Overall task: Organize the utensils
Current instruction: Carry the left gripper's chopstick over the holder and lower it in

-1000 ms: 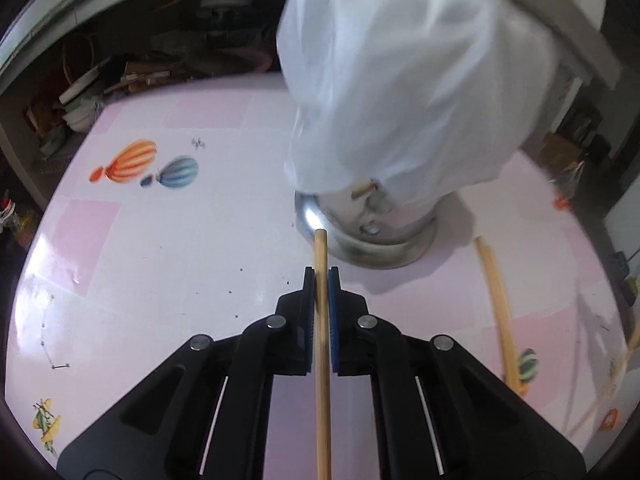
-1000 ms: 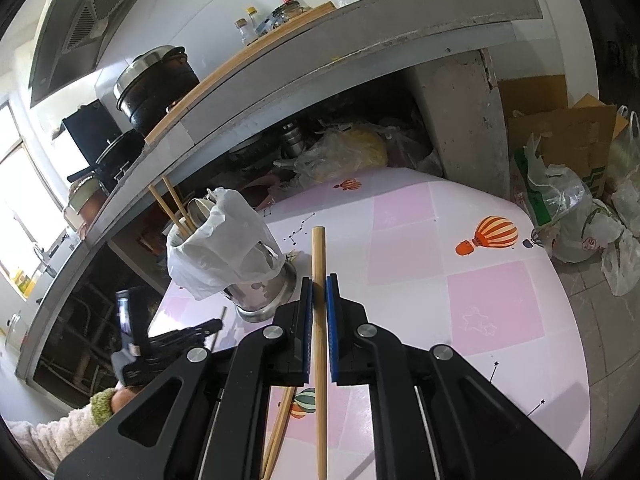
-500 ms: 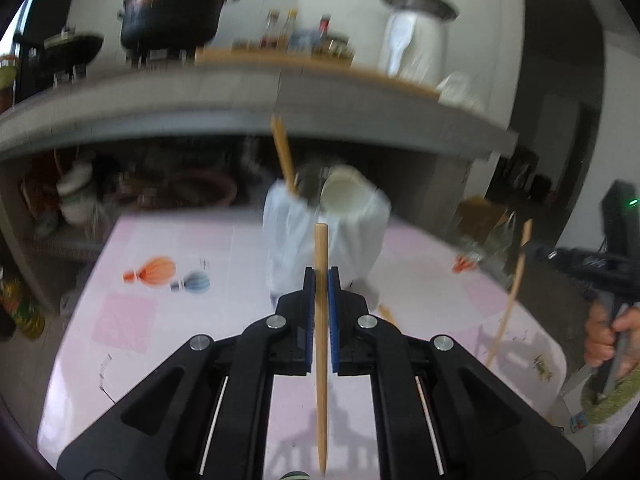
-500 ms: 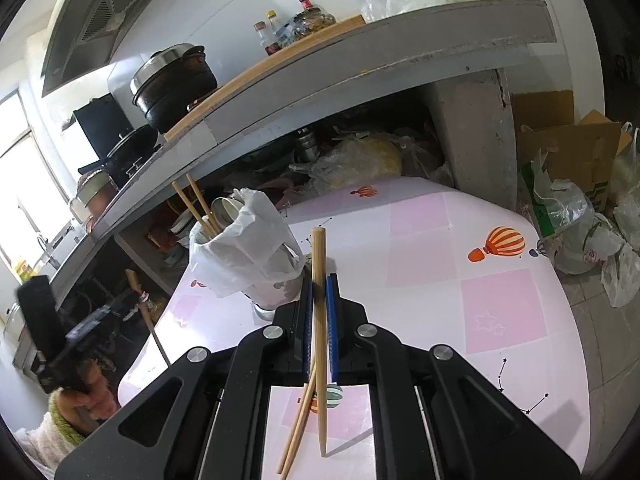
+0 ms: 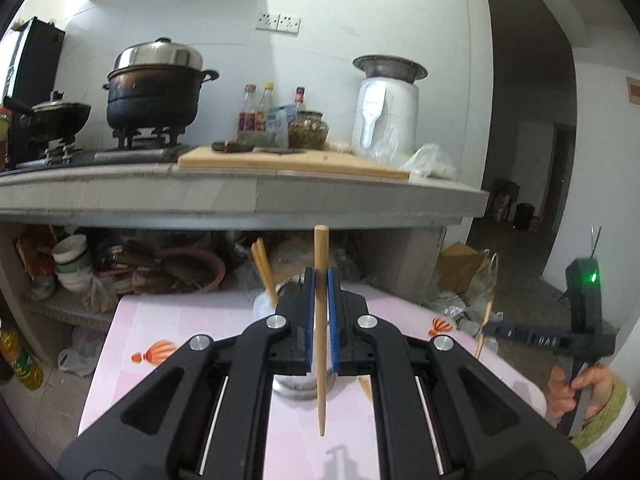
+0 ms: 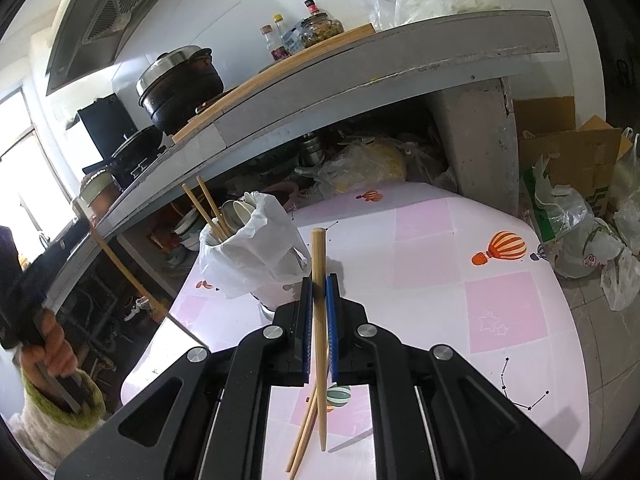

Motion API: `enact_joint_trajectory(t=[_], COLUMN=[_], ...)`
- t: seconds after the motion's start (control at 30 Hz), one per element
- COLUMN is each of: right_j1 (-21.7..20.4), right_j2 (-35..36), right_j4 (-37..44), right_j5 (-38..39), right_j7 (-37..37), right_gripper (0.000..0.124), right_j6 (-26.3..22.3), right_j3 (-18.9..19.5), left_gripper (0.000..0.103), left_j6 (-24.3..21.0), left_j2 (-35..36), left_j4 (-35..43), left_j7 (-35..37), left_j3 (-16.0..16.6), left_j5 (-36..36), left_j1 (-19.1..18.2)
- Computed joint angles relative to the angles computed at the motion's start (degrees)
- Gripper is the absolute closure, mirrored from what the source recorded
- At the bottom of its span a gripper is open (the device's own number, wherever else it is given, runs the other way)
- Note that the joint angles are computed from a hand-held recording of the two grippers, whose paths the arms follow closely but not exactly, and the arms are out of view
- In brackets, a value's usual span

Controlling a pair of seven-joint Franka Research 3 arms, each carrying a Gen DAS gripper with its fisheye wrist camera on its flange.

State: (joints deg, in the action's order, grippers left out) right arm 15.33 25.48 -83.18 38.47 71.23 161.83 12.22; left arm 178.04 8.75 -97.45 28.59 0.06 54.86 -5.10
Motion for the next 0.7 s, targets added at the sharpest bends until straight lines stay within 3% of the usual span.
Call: enact_joint_trajectory(t=[0.07, 0.17, 0.27, 0.4, 0.7], right_j1=[-0.14, -0.18, -0.5, -0.68, -0.68], right_j2=[0.11, 0.3, 0.51, 0.93, 2.59], right_j4=[0.16, 0.42, 0.67, 1.05, 2.92], right_j5=[0.15, 0.2, 0.68, 0.98, -0.25], right_j7=[-0.1, -0.12, -0.41, -0.19, 1.56], right_gripper=[0.117, 0.117, 0.117, 0.117, 0.117], right_j6=[-0.15, -0.32, -0.5, -0.63, -1.87], right_j3=[0.02, -0.04, 0.16, 0.06, -0.65], left_gripper=[0.098, 0.098, 0.098, 0.098, 0.098], left_j6=[-0.11, -0.74, -1.56, -3.0, -10.37], left_j2=[1.0, 3.11, 5.56, 9.86, 23.01], left_j4=[2.02, 6.48, 12.2, 20.54, 39.36], left_j7=[7.27, 15.0, 17.17, 23.18, 30.59], left_j3=[-2.77, -4.44, -2.59, -3.01, -1.49], left_j5=[-7.16, -14.14, -15.28, -20.21, -27.06], left_j1=[2.03, 2.68, 0.6, 0.18, -1.78])
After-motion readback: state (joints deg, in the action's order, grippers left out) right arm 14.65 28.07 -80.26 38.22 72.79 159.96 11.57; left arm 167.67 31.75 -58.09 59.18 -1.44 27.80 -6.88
